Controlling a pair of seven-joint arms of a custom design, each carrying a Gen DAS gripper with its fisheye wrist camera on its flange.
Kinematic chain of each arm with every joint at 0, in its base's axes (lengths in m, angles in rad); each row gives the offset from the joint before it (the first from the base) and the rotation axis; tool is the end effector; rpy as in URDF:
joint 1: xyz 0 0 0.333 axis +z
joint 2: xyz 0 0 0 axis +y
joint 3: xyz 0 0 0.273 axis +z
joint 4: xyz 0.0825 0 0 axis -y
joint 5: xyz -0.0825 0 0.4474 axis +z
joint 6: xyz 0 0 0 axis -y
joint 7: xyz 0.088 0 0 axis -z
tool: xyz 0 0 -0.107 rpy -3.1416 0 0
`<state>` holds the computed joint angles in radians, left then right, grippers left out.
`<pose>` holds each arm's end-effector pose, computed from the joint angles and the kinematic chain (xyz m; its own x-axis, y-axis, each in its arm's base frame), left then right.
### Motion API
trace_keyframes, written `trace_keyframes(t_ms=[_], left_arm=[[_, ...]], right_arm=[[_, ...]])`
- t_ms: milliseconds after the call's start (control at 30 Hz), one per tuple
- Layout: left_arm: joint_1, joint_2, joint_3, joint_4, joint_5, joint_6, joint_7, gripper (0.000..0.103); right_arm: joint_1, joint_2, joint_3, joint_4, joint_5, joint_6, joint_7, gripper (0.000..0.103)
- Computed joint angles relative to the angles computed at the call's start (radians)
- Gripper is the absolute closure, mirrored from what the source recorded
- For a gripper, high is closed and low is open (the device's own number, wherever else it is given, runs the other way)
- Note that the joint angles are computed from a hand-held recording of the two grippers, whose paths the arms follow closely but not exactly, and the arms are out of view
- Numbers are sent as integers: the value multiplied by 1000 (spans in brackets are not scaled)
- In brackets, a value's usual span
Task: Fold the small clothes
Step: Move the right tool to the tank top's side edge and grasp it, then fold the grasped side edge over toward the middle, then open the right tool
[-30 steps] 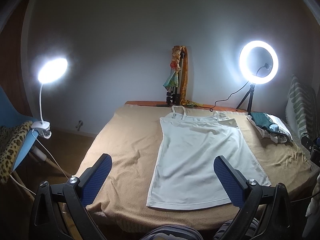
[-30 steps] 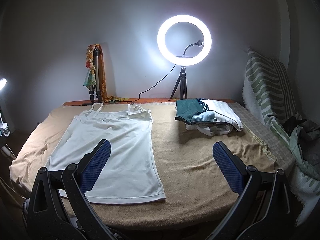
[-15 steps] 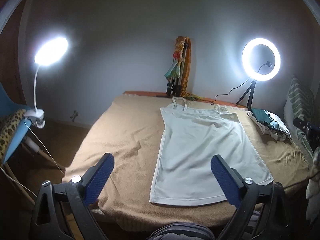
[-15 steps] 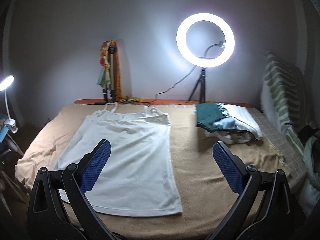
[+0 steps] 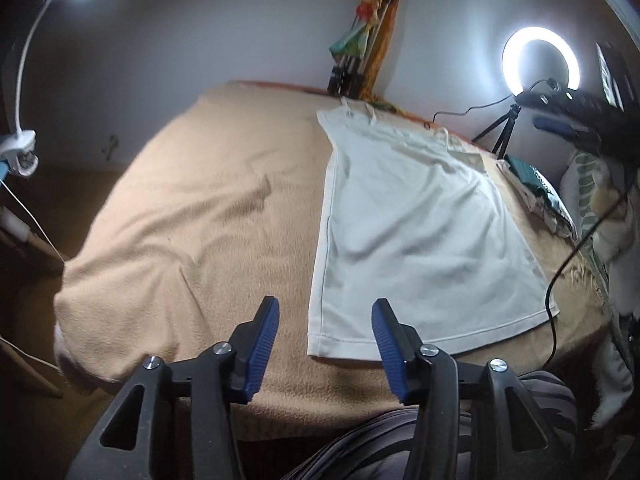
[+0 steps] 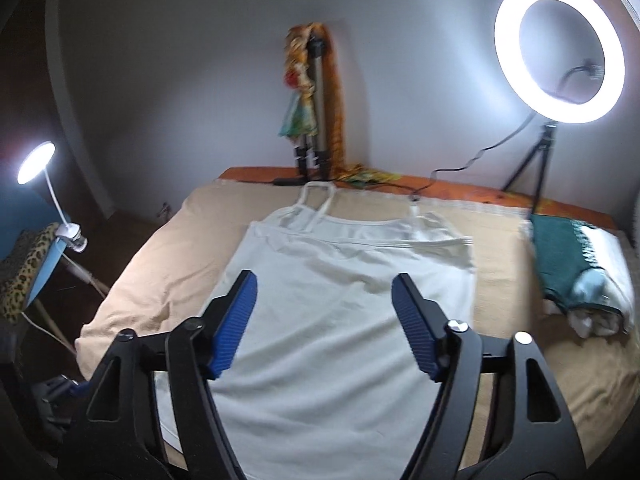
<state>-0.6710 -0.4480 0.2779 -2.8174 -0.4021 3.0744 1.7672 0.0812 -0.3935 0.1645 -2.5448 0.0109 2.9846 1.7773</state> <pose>0.4311 -0.1601 0.3123 -0.2608 -0.9282 0.2653 -0.8022 0.0554 -0.5945 0.5141 0.1277 0.4309 0.0871 -0.9913 -0.0984 -0.6818 0.0127 -0.7315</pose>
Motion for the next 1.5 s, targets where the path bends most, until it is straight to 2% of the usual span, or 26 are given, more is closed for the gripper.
trace_keyframes(t_ms=[67, 133, 167, 233, 333, 500, 700, 767, 833, 933, 1033, 1133, 1200, 1267, 1333, 1500], left_arm=[[-61, 17, 67, 15, -37, -8, 43, 58], [-122, 41, 126, 38, -90, -21, 107, 59], [-144, 51, 145, 48, -116, -26, 135, 59], [-179, 72, 177, 68, -168, -39, 187, 59], [-208, 95, 197, 90, -238, -54, 252, 62], [-218, 121, 198, 118, -343, -92, 351, 68], [-215, 133, 203, 147, -486, -149, 490, 80], [-208, 140, 199, 156, -531, -165, 525, 82], [-203, 142, 198, 162, -583, -180, 569, 88], [-181, 159, 182, 181, -632, -211, 606, 94], [-160, 174, 157, 196, -674, -224, 647, 96], [-123, 167, 117, 193, -679, -233, 655, 97], [-104, 165, 97, 193, -700, -242, 675, 99], [-86, 164, 85, 195, -732, -258, 706, 100], [-64, 159, 70, 194, -752, -278, 732, 101], [-11, 140, -6, 189, -740, -292, 768, 101]], right_arm=[[84, 97, -70, 84, 73, -19, -82, 43], [171, 200, -138, 182, 202, -44, -197, 43], [184, 241, -147, 221, 247, -56, -233, 43], [191, 335, -145, 314, 313, -85, -283, 43], [177, 473, -126, 453, 298, -139, -277, 43], [175, 696, -114, 697, 271, -258, -245, 50], [192, 903, -118, 936, 232, -359, -196, 51], [203, 957, -125, 1005, 215, -398, -173, 55], [214, 1006, -133, 1069, 192, -427, -154, 56], [259, 1078, -175, 1173, 104, -497, -94, 57], [278, 1152, -198, 1276, 41, -571, -48, 61], [284, 1195, -205, 1336, 3, -608, -24, 66], [297, 1215, -218, 1364, -29, -618, -3, 73], [301, 1225, -223, 1380, -53, -625, 7, 88], [291, 1216, -213, 1368, -53, -617, -5, 96], [245, 1105, -178, 1215, 2, -506, -50, 99]])
